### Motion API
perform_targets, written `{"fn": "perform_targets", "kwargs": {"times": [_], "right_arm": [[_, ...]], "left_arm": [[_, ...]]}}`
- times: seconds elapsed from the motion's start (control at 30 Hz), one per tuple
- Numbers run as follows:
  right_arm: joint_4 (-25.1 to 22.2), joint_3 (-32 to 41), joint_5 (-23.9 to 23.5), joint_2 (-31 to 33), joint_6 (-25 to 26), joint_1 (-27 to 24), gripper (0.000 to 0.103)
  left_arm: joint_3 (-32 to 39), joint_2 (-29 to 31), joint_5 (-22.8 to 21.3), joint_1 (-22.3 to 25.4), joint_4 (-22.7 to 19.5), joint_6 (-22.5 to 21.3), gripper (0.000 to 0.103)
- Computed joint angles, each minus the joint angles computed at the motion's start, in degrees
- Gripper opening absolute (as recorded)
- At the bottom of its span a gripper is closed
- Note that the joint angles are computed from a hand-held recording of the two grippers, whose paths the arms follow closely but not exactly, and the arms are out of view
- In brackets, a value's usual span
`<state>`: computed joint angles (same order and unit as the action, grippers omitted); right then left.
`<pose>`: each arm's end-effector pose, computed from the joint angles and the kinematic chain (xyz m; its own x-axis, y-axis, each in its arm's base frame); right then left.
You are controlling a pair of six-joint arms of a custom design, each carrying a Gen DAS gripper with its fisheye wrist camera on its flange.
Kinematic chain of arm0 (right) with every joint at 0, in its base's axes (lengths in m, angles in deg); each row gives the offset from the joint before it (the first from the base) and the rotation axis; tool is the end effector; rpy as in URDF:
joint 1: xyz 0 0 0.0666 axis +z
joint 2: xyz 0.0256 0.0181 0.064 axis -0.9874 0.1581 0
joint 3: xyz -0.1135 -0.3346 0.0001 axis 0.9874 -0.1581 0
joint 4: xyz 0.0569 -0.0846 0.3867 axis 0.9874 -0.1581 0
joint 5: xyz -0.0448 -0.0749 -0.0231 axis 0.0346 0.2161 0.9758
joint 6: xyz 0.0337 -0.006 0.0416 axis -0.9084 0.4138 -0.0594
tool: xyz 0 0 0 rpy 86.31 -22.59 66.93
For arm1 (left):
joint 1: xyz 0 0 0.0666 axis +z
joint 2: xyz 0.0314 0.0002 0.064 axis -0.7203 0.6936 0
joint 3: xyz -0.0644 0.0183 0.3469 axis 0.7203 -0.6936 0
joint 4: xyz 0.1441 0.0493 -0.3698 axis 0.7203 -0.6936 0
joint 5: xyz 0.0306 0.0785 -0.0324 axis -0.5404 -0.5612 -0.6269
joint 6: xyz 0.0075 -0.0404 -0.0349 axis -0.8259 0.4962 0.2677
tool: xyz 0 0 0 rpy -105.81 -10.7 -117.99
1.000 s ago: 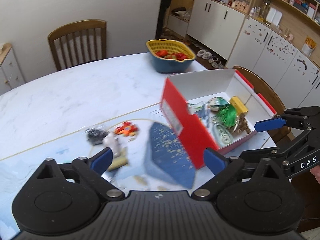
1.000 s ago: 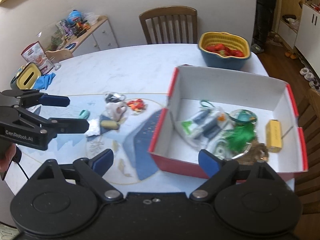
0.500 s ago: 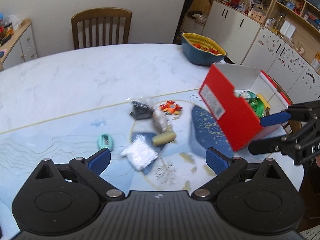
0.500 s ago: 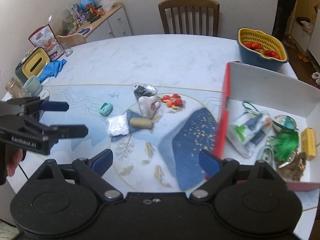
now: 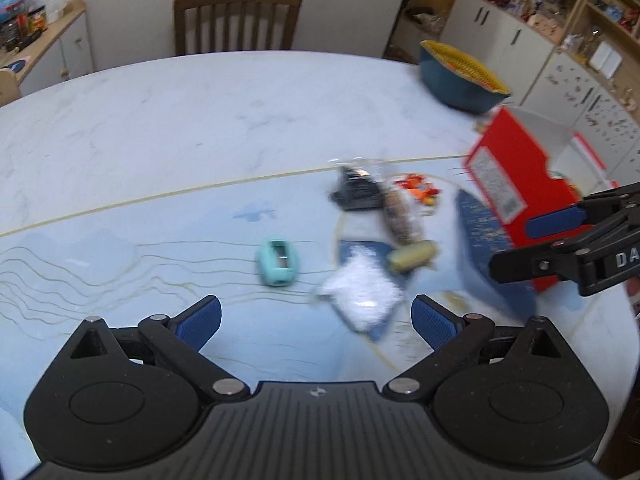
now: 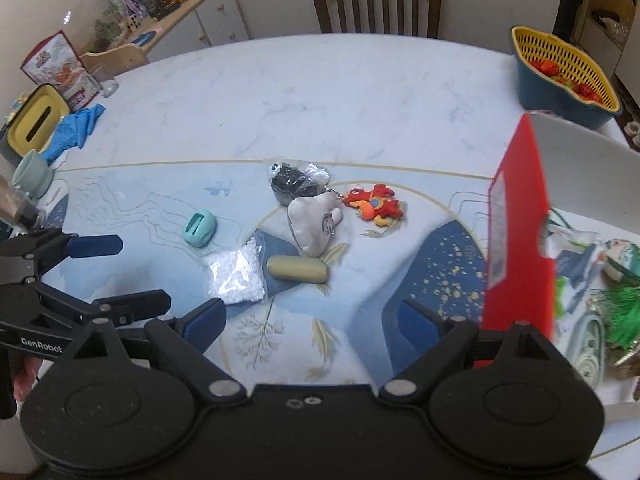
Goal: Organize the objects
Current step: 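Move the right tool to the cream cylinder while the left tool reaches the teal sharpener, then grasp the cream cylinder with the right tool while the left tool grasps the teal sharpener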
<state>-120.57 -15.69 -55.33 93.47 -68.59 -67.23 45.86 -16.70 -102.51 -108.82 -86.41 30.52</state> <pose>0.4718 0.1025 0.3263 -0.8554 0.0176 -0.5177 0.1241 0.9773 -0.1718 0.1582 -0.2665 0.3031 -0.7386 -0.3887 -0.5507 -0.3457 0.9198 -0.1855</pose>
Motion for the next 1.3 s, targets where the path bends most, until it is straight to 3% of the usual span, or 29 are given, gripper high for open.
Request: {"fn": "perform_targets", "kwargs": {"times": [0.33, 0.73, 0.8, 0.87, 1.0, 1.1, 1.17, 1.3], "right_arm": [[-0.5, 6.0, -0.1, 8.7, -3.8, -1.3, 0.088], [-1.3, 8.5, 0.2, 13.1, -5.4, -1.8, 0.072], [-1.1, 8.5, 0.0, 13.3, -5.5, -1.9, 0.067], [-1.2, 8.6, -0.1, 13.5, -5.7, -2.0, 0.063], [-1.1, 8.4, -0.5, 13.6, -5.6, -2.0, 0.058], [-1.0, 8.3, -0.7, 13.6, -5.5, -1.7, 0.051], [-0.9, 8.4, -0.5, 13.8, -5.2, -1.7, 0.051], [-0.8, 8.4, -0.2, 13.9, -5.2, -1.5, 0.05]], "left_arm": [[-4.0, -1.2, 1.2, 6.1, 1.5, -3.6, 0.102], [-6.4, -0.8, 2.7, 10.5, 6.9, -8.4, 0.101], [-6.5, -0.7, 2.6, 10.6, 7.4, -8.7, 0.096], [-6.7, -0.7, 3.3, 11.0, 8.1, -9.3, 0.083], [-6.6, -0.7, 2.5, 10.9, 8.1, -9.7, 0.073], [-6.9, -1.2, 2.7, 10.8, 9.2, -10.2, 0.057], [-6.8, -1.2, 3.1, 10.7, 9.9, -10.7, 0.046], [-6.4, -0.8, 3.9, 10.4, 10.3, -11.4, 0.036]]}}
